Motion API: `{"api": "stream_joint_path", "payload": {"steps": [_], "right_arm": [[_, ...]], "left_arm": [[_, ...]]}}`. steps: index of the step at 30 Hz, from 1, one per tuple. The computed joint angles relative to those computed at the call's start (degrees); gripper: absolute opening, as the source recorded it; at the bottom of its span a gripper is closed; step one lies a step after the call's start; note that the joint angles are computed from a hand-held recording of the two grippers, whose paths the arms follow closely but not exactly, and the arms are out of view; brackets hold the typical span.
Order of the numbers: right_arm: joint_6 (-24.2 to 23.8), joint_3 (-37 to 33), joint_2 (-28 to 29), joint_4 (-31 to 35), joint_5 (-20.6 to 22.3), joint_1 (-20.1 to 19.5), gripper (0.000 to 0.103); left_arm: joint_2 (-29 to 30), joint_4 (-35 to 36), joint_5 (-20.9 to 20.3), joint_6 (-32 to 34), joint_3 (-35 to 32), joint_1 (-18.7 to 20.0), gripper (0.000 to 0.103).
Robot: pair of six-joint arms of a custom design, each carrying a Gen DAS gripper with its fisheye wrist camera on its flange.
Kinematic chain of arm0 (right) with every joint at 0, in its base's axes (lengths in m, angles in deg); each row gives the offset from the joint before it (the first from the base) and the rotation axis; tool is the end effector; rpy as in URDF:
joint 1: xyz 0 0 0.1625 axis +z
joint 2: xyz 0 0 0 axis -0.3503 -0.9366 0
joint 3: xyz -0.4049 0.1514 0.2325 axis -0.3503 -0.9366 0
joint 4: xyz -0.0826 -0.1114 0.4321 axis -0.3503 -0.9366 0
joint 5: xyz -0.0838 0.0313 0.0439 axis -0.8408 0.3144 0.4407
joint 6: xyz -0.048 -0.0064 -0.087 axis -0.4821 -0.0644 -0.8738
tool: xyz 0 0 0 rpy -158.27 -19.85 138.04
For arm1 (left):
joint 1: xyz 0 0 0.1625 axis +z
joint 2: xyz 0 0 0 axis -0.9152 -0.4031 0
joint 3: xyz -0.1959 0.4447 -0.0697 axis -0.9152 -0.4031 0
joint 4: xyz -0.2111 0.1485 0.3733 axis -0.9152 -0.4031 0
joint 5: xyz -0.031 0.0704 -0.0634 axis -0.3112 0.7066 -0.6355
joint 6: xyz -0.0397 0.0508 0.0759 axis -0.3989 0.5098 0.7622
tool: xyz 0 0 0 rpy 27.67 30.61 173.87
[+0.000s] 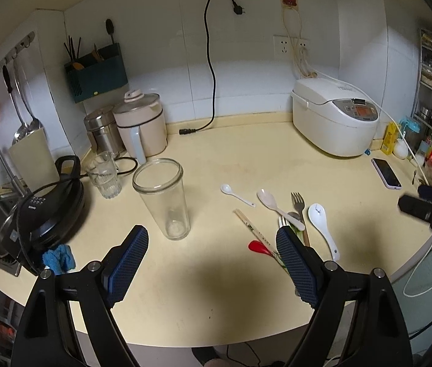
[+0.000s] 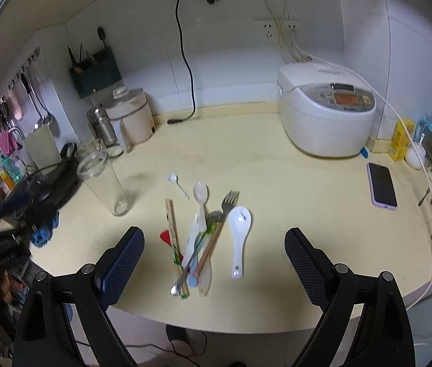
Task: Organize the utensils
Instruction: 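Move both tools toward the tall clear cup on the counter, then grasp the tall clear plastic cup with the left tool and lift it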
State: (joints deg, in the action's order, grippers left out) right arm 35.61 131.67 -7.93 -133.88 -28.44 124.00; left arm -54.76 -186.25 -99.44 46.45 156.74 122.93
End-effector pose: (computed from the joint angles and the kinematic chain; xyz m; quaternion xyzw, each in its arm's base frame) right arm 0.3076 -0.8222 0.1620 0.3393 -0.8797 0.2819 0.1778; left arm -0.2213 -0.7517 0.2732 0.0400 0.7821 -0.4300 0.4494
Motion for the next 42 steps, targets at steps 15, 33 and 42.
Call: {"api": "stream_joint_path", "payload": {"steps": [15,33,42], "right_arm": [[-0.69,-3.32,2.86,0.89,0.35,0.52,0.094],[10.35,-14.03,11.69,11.82,-7.0,2.59,0.094],[15.06,-22.49,17.85,13.14,-13.49,4.63,0.094]], "left_arm": [[-1.06,12.0,-3.55,-10.77,0.54,3.4,0.088],[0.08,-7.92,-24.85,28.58,-5.19,16.58,0.088],[3.02,-0.93,-32.19,33.87,-12.55,20.89,0.085]]}}
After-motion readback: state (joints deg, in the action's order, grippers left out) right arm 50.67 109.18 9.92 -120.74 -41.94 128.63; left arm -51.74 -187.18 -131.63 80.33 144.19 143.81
